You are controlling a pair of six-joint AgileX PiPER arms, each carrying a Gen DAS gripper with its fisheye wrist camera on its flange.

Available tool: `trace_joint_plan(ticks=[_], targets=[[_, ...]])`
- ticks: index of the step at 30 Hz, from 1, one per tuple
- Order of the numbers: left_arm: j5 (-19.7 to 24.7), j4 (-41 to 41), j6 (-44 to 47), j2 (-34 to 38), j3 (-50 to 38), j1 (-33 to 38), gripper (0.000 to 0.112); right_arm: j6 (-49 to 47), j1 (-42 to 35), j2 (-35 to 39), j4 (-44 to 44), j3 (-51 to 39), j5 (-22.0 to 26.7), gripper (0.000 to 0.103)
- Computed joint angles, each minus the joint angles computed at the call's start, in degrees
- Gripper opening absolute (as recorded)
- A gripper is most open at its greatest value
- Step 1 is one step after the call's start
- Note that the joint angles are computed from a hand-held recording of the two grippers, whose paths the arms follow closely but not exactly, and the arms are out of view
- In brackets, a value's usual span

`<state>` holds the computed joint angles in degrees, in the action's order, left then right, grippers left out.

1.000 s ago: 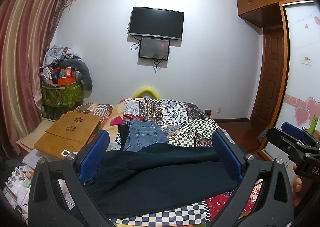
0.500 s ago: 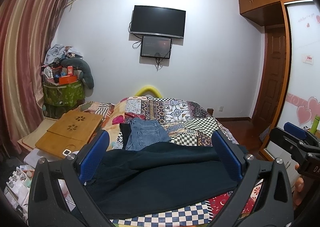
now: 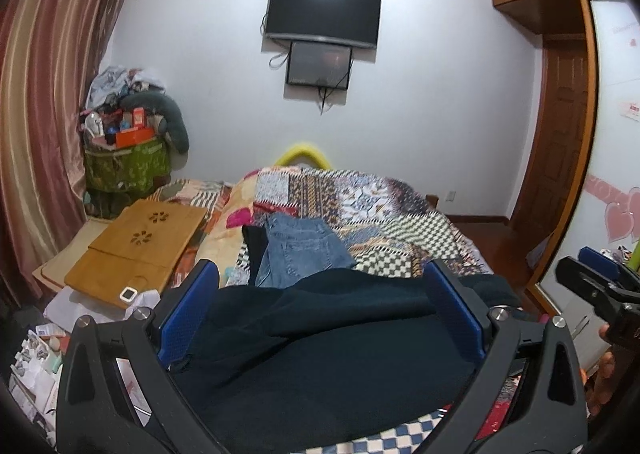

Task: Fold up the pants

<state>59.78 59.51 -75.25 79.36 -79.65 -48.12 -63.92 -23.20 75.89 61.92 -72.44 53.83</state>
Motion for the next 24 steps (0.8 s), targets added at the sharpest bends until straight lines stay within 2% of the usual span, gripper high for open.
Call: trace_joint_plan(ticks=[5, 12, 14, 17, 19, 22, 24], targets=[[-6.31, -12.09, 10.72, 5.13, -3.71, 12.68, 0.103, 2.98, 2.81, 4.64, -3.5, -3.05, -3.11, 0.103], [-10.25, -27.75, 27.01, 14.41, -9.74, 28.63, 0.103, 8.6, 7.13, 14.12, -11.5, -11.27, -6.46, 0.103], [-8.84, -31.32, 33.63, 18.78, -13.96, 32.64, 0.103, 11.14, 8.61, 17.87, -15.54, -14.99, -6.56, 0.103], [-7.51, -31.32, 38.69, 23.69, -18.05, 36.18, 0.103, 15.33, 10.46, 23.62, -21.25, -21.35, -5.0, 0.103], [-8.63, -32.28, 41.72, 26.61, -19.57, 39.3, 0.103, 17.35, 11.15, 27.87, -23.64, -26.1, -2.91, 0.103], [-11.19, -37.99, 47.51, 30.76, -21.28, 44.92, 0.103, 23.25, 12.0, 36.25, -28.2, -36.72, 3.6, 0.103], [-10.9, -39.14, 48.84, 33.46, -22.61, 47.18, 0.103, 25.94, 12.15, 41.58, -29.2, -43.61, 8.25, 0.103]])
